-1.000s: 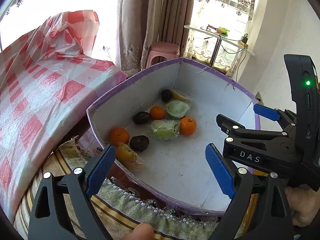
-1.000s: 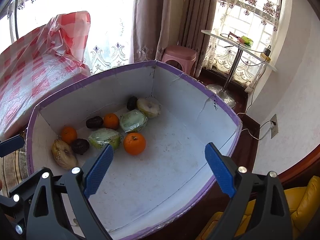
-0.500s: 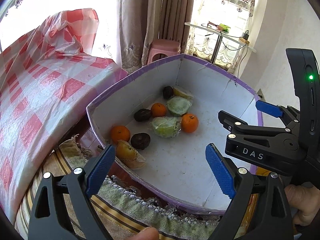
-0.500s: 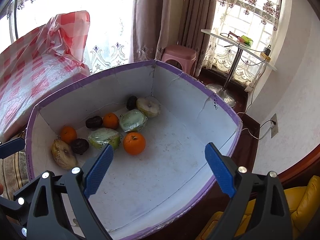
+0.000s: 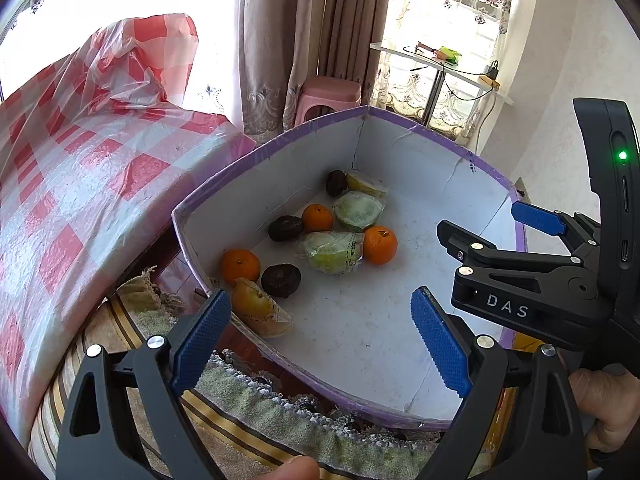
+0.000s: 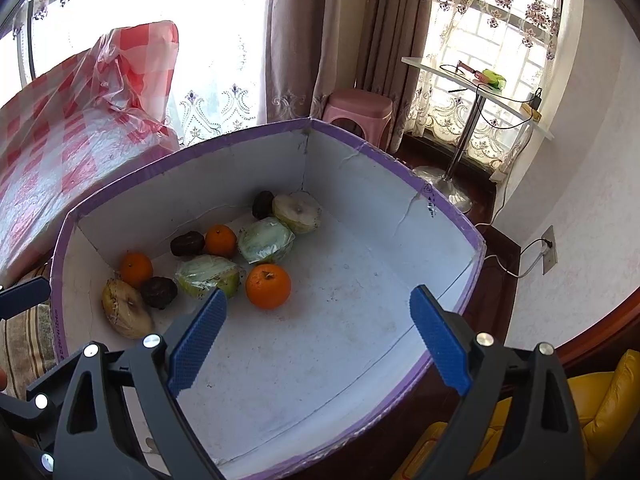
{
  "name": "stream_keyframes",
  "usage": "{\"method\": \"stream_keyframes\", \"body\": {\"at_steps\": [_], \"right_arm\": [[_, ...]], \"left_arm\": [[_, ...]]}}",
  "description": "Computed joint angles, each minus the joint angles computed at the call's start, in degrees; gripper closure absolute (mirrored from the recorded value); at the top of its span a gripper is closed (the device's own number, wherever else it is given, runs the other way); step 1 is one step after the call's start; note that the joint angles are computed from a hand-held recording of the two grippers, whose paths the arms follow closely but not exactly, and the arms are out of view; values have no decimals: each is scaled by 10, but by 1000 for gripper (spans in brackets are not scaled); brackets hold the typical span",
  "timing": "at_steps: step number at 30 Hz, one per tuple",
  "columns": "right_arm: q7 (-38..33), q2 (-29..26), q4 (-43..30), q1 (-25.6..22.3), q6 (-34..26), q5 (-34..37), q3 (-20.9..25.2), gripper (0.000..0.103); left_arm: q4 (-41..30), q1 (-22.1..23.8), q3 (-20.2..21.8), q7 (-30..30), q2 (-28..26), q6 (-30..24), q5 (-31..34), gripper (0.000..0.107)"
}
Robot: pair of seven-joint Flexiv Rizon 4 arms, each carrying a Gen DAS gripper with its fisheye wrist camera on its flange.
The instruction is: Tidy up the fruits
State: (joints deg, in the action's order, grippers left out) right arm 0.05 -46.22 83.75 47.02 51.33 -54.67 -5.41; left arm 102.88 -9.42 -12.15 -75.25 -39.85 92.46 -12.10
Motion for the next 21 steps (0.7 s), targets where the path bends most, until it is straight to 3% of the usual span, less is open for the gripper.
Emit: {"method": "stream_keyframes", "body": {"at_steps": [21], "right_arm": [[-5, -2, -2, -1, 1, 6, 1, 10]], "left_arm": [[-1, 1, -1, -1, 0, -1, 1, 18]]}}
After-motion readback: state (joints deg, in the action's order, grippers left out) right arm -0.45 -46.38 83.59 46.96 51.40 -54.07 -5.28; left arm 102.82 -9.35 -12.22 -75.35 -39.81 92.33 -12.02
